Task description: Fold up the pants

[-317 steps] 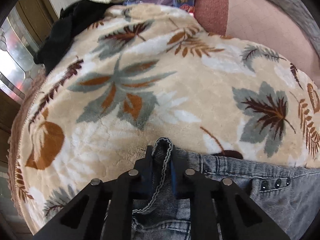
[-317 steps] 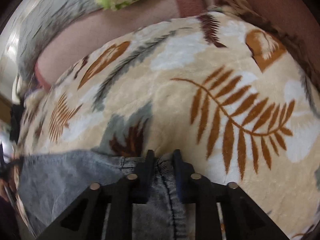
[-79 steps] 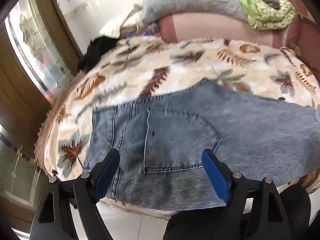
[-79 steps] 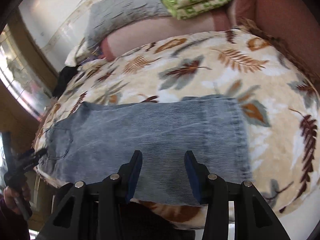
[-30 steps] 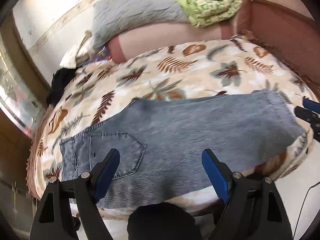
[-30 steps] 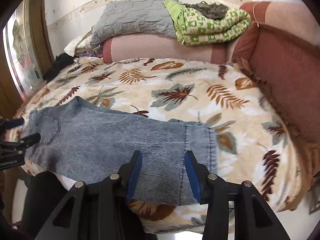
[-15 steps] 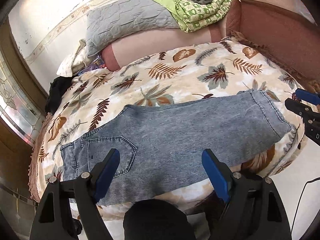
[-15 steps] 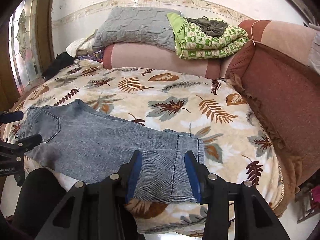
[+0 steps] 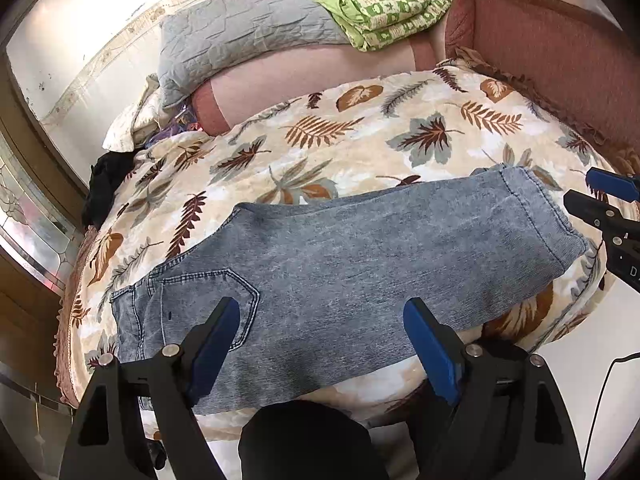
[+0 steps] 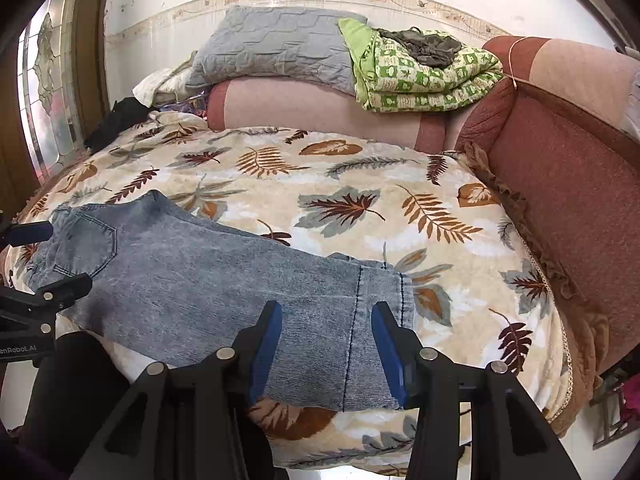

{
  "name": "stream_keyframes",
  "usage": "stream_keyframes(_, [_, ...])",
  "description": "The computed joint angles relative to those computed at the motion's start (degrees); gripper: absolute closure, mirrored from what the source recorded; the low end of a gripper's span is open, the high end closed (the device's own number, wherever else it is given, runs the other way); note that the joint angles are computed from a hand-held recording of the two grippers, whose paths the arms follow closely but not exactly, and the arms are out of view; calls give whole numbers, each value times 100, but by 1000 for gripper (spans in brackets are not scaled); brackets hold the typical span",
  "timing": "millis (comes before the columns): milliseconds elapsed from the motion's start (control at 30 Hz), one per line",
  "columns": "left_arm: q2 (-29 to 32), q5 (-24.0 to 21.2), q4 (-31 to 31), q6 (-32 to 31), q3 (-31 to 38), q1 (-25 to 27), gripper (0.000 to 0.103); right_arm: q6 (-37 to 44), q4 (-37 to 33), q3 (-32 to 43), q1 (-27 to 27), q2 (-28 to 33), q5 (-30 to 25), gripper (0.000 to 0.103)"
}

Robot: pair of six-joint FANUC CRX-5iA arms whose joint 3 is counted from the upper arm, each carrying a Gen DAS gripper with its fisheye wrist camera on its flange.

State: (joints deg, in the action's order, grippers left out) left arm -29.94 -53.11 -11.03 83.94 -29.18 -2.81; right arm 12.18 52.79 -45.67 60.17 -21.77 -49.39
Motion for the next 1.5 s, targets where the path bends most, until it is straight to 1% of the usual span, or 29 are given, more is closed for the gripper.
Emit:
stream_keyframes(133, [61,-11,-1,12,-30,105,18,86,-140,-2,-120,52,108,51])
stream_keyframes(300, [56,-53,43,28,-111,476,18,154,-348,-49,-267,60,120,51])
stream_keyframes(433, [37,-62,22,92,-144,626,18,176,-534,-123,-423,21,197,51])
stream_keyframes(500, [22,-47,150,-10,-197,726,18,181,-611,-153,-525,40,231,51])
stream_keyframes(600, [14,-21,129,-35,-225,689,18,172,-823,-147,-636,148,262,51])
stream_keyframes(767, [-2,7,249,-102,-279,811,18,302,-1019,-140,-595,198,281,51])
stream_keyframes(867, [-153,22,501,-247,-381,1079,18,304,-940,-100,-505,185,300,51])
stream_keyframes(1000, [-444,113,551,-436,-477,1342,18,234,-772,-43,-381,140,410,51])
stream_keyframes(1033, [-506,149,601,-519,-504,1462,18,258,-789,-22,-381,136,472,51])
stream_keyframes(1133, [-617,299,875,-905,-567,2056,18,457,-868,133,-396,228,500,50])
stream_keyframes(1233, [-549,561,915,-907,-519,2700,18,838,-1029,429,-638,411,665,50])
stream_keyframes(1300, [-490,600,1002,-859,-464,3201,18,944,-1070,708,-814,624,680,50])
stream_keyframes(1333, [-547,638,1272,-1059,-552,3506,18,959,-1074,895,-904,773,668,50])
stream_keyframes(1367, [-662,709,1710,-1407,-724,3920,18,895,-1009,1034,-936,887,644,50])
stream_keyframes(1433, [-731,723,1951,-1636,-842,4292,18,716,-797,1203,-958,1022,706,50])
stream_keyframes(1500, [-770,785,2306,-1964,-980,4625,18,313,-511,1269,-892,1087,908,50])
